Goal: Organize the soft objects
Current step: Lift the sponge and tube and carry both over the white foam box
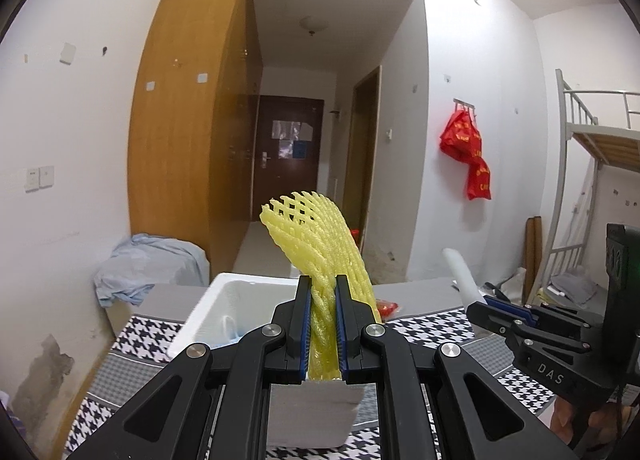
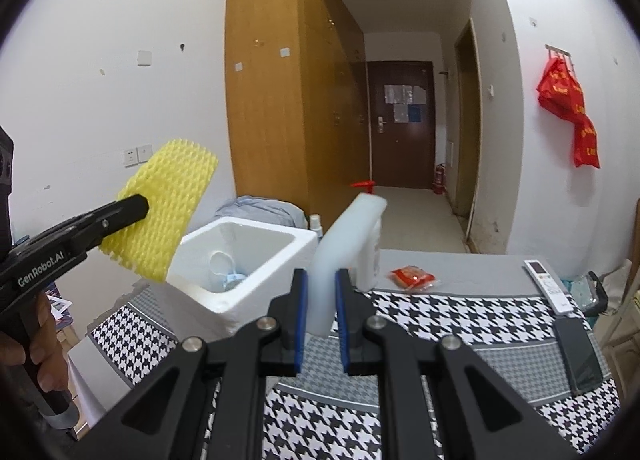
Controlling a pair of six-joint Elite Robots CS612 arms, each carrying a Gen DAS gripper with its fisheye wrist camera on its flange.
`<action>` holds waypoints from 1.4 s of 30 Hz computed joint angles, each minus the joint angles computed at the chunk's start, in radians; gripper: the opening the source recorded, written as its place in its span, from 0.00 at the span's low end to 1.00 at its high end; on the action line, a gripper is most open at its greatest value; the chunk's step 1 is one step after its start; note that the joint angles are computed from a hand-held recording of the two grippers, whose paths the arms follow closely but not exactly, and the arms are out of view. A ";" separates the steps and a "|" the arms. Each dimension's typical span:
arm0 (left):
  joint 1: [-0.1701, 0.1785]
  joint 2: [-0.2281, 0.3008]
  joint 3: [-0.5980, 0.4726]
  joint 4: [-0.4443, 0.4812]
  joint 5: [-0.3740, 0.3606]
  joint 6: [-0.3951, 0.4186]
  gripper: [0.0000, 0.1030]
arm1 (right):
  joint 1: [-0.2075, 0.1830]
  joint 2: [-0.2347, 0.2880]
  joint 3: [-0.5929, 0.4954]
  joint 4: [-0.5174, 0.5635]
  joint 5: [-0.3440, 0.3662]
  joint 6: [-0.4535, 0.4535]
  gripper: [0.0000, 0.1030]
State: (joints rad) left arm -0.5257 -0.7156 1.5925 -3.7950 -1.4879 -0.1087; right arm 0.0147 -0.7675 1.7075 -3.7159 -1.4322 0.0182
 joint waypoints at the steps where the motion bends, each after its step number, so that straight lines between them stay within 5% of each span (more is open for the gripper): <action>1: 0.001 0.000 0.002 -0.003 0.003 -0.004 0.11 | 0.001 0.002 -0.004 0.000 0.007 0.004 0.16; 20: 0.017 -0.009 0.026 -0.007 0.076 -0.043 0.11 | 0.014 0.025 -0.057 0.026 0.102 -0.031 0.16; 42: 0.043 0.010 -0.043 0.100 0.023 -0.065 0.11 | 0.031 0.051 -0.122 0.074 0.149 -0.043 0.16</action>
State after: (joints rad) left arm -0.4823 -0.7058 1.5499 -3.6951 -1.4646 -0.1740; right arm 0.0456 -0.7165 1.5853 -3.6422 -1.2834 -0.0250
